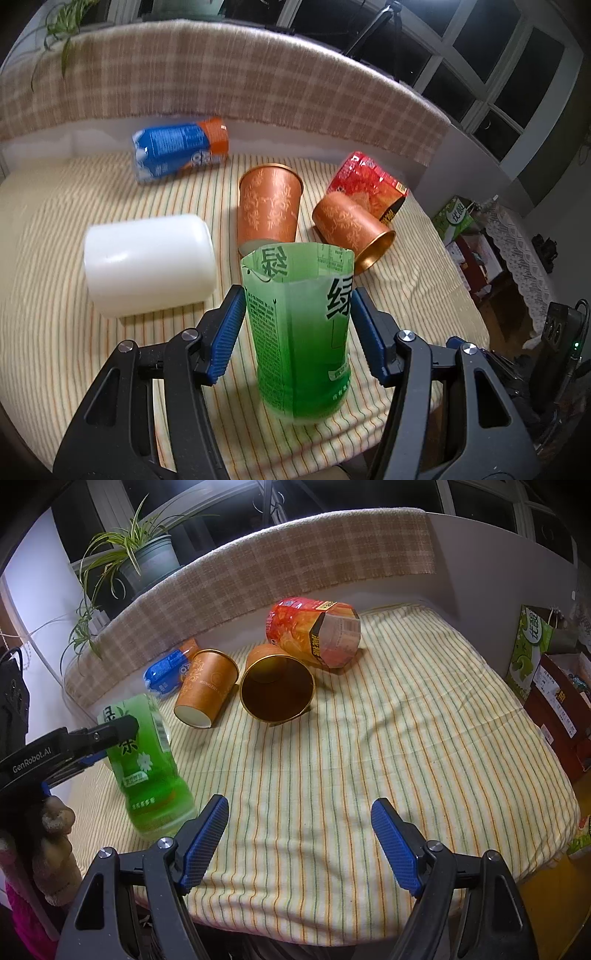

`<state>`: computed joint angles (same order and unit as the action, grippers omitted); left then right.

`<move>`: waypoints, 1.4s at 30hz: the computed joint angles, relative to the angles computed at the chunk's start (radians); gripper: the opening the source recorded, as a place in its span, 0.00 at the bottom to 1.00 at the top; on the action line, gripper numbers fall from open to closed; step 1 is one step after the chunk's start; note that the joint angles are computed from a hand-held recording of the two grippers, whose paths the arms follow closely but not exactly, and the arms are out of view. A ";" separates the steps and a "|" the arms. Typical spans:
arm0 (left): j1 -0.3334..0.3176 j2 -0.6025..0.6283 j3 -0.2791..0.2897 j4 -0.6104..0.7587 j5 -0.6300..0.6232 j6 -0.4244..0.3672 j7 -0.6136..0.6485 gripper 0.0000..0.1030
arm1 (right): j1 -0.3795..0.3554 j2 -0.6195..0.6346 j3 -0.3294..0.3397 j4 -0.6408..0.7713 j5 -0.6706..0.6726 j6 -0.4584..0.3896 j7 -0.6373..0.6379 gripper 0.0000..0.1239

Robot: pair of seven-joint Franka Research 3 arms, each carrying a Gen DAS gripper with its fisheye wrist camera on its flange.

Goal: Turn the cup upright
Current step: 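Lift the green bottle with the left gripper and rotate it upright, then lower the upright bottle onto the bed and open the left gripper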

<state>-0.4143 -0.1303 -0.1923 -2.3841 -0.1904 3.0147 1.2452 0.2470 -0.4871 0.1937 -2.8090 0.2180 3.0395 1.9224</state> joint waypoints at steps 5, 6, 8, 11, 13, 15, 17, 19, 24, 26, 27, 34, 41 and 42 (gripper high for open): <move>0.103 -0.001 -0.074 -0.003 0.255 0.022 -0.205 0.58 | 0.001 0.001 -0.001 0.000 0.000 -0.002 0.001 0.66; 0.116 -0.002 -0.083 -0.003 0.300 0.024 -0.241 0.58 | 0.001 0.000 0.000 0.000 -0.001 -0.002 0.001 0.66; 0.157 -0.003 -0.112 -0.004 0.418 0.029 -0.333 0.58 | 0.000 0.001 0.000 -0.001 -0.001 -0.001 0.003 0.66; 0.182 -0.009 -0.127 -0.012 0.534 0.040 -0.424 0.58 | 0.002 0.002 -0.001 -0.003 0.001 0.000 0.004 0.66; 0.188 -0.011 -0.130 -0.013 0.589 0.043 -0.465 0.58 | 0.002 0.001 -0.001 -0.003 0.000 0.000 0.003 0.66; 0.189 -0.018 -0.129 -0.018 0.629 0.046 -0.493 0.58 | 0.006 0.000 -0.006 -0.004 0.001 0.000 0.000 0.66; 0.184 -0.025 -0.124 -0.024 0.649 0.047 -0.507 0.58 | 0.005 0.000 -0.004 -0.004 0.001 0.000 0.000 0.66; 0.179 -0.033 -0.121 -0.032 0.662 0.048 -0.515 0.58 | 0.002 -0.001 0.000 -0.006 0.000 0.002 0.002 0.66; 0.147 -0.056 -0.097 -0.056 0.635 0.049 -0.485 0.58 | 0.005 -0.001 0.001 -0.006 0.000 0.004 0.005 0.66; 0.135 -0.065 -0.090 -0.066 0.617 0.050 -0.470 0.58 | 0.006 -0.002 0.001 -0.005 0.000 0.003 0.004 0.66; 0.128 -0.070 -0.085 -0.071 0.606 0.050 -0.459 0.58 | 0.007 -0.003 0.002 -0.006 0.000 0.003 0.005 0.66; -0.012 -0.082 0.017 -0.102 0.385 0.051 -0.262 0.63 | 0.005 -0.009 0.009 -0.008 -0.003 0.003 0.009 0.66; -0.069 -0.104 0.050 -0.132 0.245 0.062 -0.140 0.78 | -0.005 -0.028 0.022 -0.016 -0.013 0.001 0.020 0.66; -0.074 -0.109 0.053 -0.137 0.233 0.062 -0.130 0.78 | -0.009 -0.032 0.027 -0.017 -0.016 0.001 0.024 0.66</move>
